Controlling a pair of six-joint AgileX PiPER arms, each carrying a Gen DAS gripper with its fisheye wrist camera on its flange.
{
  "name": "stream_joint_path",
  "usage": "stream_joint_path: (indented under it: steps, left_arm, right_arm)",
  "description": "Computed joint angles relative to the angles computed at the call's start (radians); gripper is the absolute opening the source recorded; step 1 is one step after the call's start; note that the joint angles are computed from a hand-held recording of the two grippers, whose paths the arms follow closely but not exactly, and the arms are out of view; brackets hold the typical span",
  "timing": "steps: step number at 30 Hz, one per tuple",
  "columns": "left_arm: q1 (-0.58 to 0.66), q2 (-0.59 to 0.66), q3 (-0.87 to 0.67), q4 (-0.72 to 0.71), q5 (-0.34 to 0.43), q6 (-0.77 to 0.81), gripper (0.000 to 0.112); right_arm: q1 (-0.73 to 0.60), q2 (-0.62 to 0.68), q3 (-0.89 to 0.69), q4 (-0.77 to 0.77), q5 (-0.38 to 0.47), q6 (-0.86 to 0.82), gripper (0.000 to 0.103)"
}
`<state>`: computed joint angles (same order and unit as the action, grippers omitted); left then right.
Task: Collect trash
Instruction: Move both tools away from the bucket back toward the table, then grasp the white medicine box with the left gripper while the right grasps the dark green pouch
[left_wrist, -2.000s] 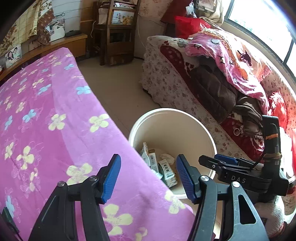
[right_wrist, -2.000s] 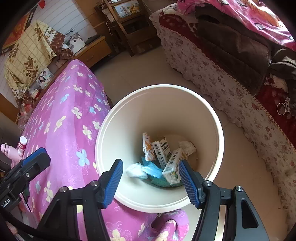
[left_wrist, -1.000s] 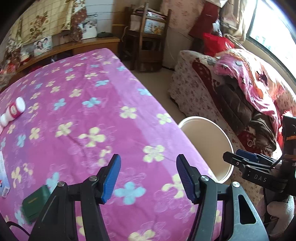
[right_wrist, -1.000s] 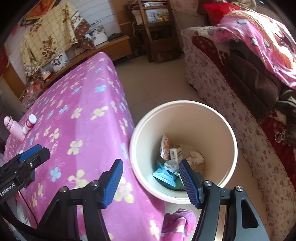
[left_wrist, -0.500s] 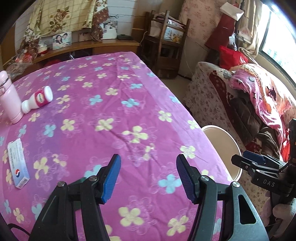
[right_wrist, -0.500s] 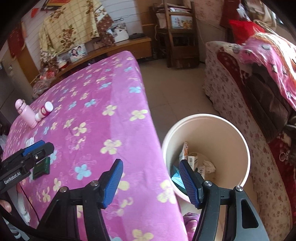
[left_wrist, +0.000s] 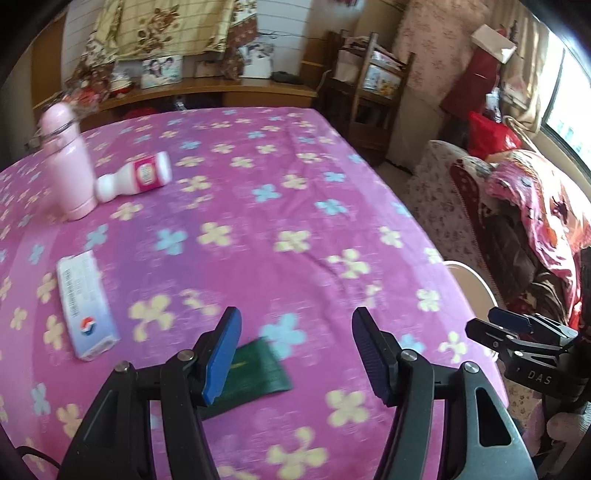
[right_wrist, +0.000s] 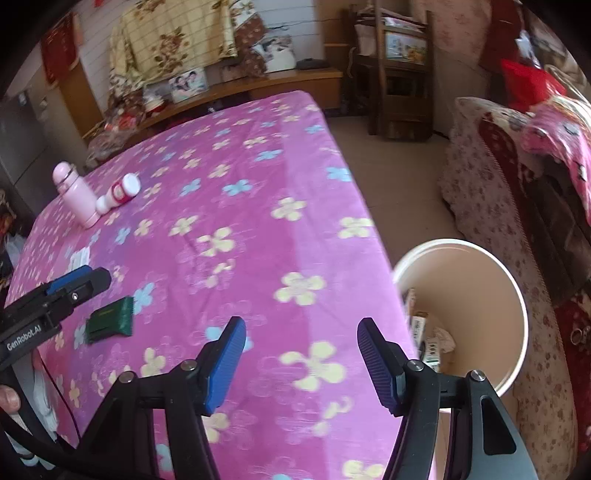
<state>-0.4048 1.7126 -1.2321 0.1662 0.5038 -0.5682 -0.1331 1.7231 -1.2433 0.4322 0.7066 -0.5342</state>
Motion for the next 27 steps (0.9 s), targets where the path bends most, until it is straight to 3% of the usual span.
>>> stream_joint_path:
  steps: [9, 15, 21, 27]
  left_arm:
    - [0.238, -0.074, 0.130, -0.085, -0.004, 0.126, 0.069]
    - [0.376, -0.019, 0.099, -0.143, 0.032, 0.176, 0.072]
    - [0.434, 0.040, 0.073, -0.127, 0.035, 0.135, 0.072]
    - [0.436, 0.092, 0.018, -0.157, 0.051, 0.172, 0.072]
  right_arm:
    - [0.156, 0.040, -0.001, 0.043, 0.023, 0.016, 0.067]
    - [0.269, 0.074, -0.018, 0.074, 0.048, 0.012, 0.067]
    - [0.384, 0.101, -0.012, -0.020, 0.030, 0.049, 0.067]
    - [0.462, 0.184, -0.085, -0.234, -0.040, 0.189, 0.067]
